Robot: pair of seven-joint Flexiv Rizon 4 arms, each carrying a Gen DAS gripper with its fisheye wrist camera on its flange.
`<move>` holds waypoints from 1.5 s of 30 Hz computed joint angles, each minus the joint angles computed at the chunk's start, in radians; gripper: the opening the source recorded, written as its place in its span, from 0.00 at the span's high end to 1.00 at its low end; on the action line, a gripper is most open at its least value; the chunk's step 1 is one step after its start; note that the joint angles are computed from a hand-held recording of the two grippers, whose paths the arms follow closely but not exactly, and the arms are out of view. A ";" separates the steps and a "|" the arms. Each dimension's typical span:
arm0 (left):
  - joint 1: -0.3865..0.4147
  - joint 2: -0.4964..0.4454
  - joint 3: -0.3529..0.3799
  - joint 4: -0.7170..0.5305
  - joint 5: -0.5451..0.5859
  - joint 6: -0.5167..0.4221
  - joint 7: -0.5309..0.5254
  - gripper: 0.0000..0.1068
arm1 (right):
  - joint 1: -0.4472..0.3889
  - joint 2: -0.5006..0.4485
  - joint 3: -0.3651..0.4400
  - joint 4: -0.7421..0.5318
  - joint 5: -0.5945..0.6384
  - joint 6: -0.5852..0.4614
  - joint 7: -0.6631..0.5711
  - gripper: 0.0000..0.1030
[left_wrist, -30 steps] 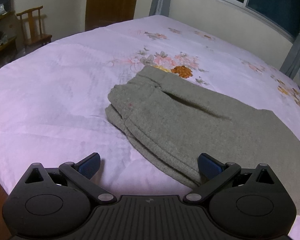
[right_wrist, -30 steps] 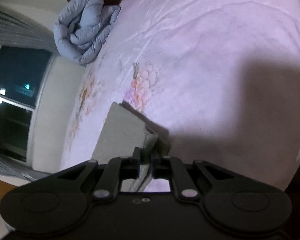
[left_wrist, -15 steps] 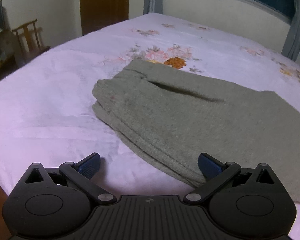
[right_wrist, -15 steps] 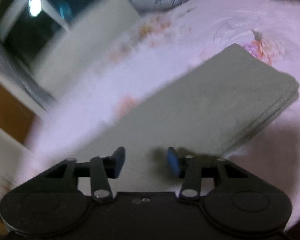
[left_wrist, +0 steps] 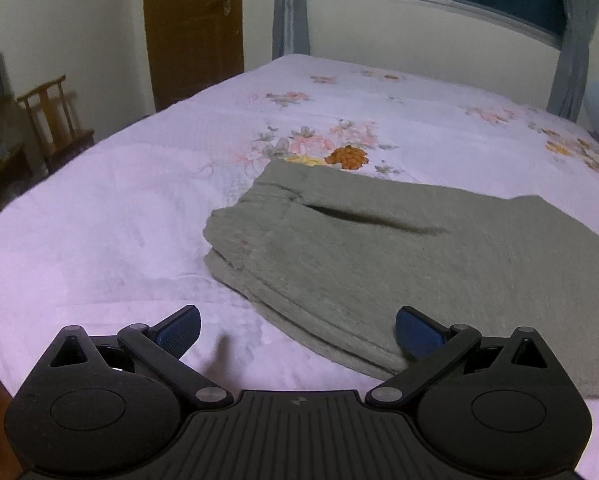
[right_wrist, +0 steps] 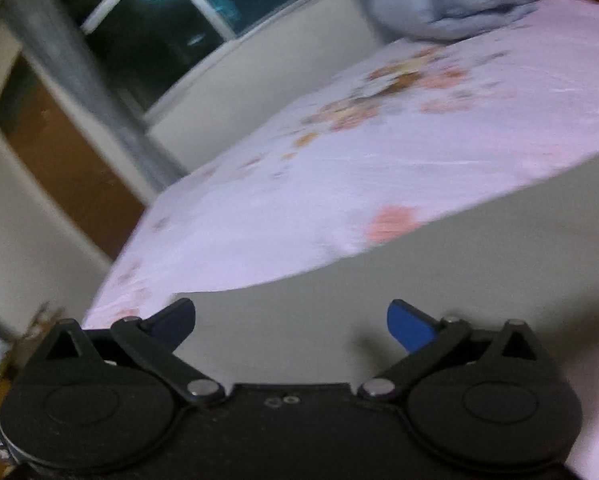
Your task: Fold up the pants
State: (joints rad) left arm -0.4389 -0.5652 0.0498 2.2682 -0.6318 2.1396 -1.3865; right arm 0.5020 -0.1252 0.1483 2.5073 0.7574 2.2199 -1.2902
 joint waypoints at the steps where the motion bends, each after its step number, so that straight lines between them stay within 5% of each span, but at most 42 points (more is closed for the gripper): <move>1: 0.033 0.002 -0.019 0.004 0.032 0.001 -0.025 0.04 | -0.053 -0.023 0.019 -0.009 -0.120 -0.015 0.063 0.06; 5: 0.231 -0.005 -0.124 0.035 0.258 0.052 -0.222 0.04 | -0.138 -0.110 0.011 -0.115 -0.481 -0.082 0.144 0.06; 11: 0.286 -0.043 -0.111 0.005 0.326 0.097 -0.363 0.04 | -0.222 -0.250 0.008 -0.334 -0.789 -0.235 0.217 0.06; 15: 0.436 -0.065 -0.204 -0.062 0.483 0.055 -0.484 0.35 | -0.299 -0.328 0.060 -0.406 -0.914 -0.271 0.276 0.07; 21: 0.446 -0.099 -0.208 -0.160 0.509 -0.075 -0.532 0.38 | -0.591 -0.514 0.315 -0.532 -1.181 -0.329 0.436 0.22; 25: 0.428 -0.107 -0.187 -0.173 0.500 -0.099 -0.523 0.52 | -0.785 -0.681 0.553 -0.658 -1.340 -0.513 0.416 0.27; 29: 0.479 -0.109 -0.220 -0.155 0.547 -0.079 -0.539 0.54 | -0.912 -0.836 0.795 -0.769 -1.313 -0.742 0.259 0.39; 36: 0.486 -0.120 -0.221 -0.160 0.565 -0.069 -0.550 0.54 | -1.013 -0.970 1.045 -0.851 -1.264 -1.044 0.025 0.50; 38: 0.488 -0.123 -0.222 -0.162 0.569 -0.065 -0.552 0.54 | -1.008 -0.969 1.056 -0.868 -1.250 -1.101 -0.022 0.49; 43: 0.483 -0.123 -0.217 -0.158 0.568 -0.055 -0.562 0.55 | -0.924 -0.937 0.952 -0.909 -1.197 -1.033 0.019 0.44; 45: 0.480 -0.120 -0.220 -0.156 0.550 -0.055 -0.533 0.72 | -0.918 -0.947 0.956 -0.917 -1.158 -1.027 0.014 0.55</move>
State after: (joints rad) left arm 0.0407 -0.6857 -0.1701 2.1124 -0.0822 2.0843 -1.9199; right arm -0.4158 -1.0719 1.1045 1.5903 -0.4001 1.1932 -1.2766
